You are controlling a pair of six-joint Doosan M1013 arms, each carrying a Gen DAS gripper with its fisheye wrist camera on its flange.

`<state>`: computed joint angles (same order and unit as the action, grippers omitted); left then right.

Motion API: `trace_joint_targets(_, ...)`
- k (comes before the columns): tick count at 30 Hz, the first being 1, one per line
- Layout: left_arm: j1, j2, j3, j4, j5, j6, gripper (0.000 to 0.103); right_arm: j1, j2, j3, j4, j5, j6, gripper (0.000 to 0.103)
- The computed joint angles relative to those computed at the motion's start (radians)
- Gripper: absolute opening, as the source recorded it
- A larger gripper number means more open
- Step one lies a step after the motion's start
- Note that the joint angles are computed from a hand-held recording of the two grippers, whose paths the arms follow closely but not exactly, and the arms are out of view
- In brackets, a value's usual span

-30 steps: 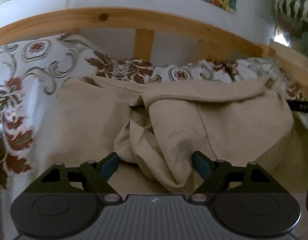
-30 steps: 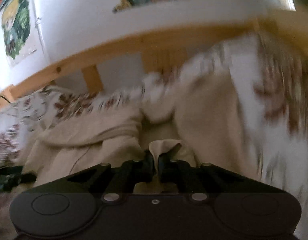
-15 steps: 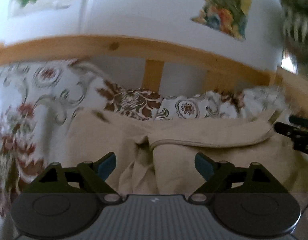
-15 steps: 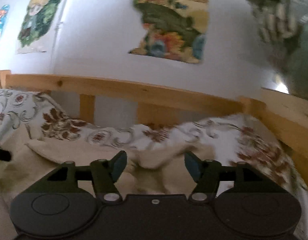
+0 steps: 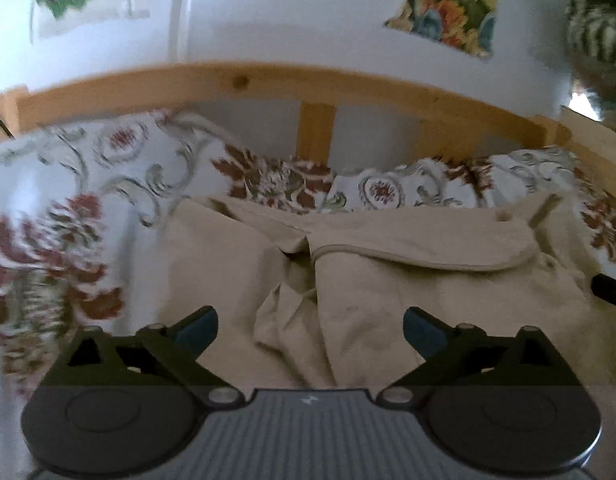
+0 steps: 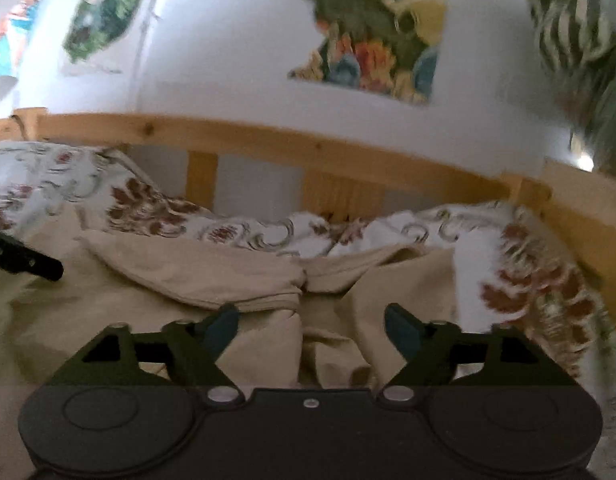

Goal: Fold large clothes

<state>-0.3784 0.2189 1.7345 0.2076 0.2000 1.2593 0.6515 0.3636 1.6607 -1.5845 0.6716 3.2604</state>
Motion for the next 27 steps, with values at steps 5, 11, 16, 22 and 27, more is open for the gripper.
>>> trace_joint_targets(5,-0.025,-0.106,0.091,0.083,-0.005,-0.063,0.102,0.054,-0.105,0.087,0.022,0.049,-0.069,0.101)
trace_joint_targets(11,-0.054,-0.244,0.224,-0.159,-0.018,0.169,0.102,0.193,-0.206,0.165,0.120,0.190,-0.039,0.102)
trace_joint_targets(16,-0.065,-0.313,0.306,-0.622,0.058,0.691,0.102,0.320,-0.232,0.186,0.295,0.248,-0.167,0.102)
trace_joint_targets(22,-0.095,-0.346,0.362,-0.663,0.114,0.894,0.102,0.397,-0.173,0.146,0.500,0.365,-0.400,0.102)
trace_joint_targets(27,-0.113,-0.350,0.375,-0.516,0.151,0.787,0.102,0.384,-0.136,0.142,0.587,0.375,-0.509,0.102)
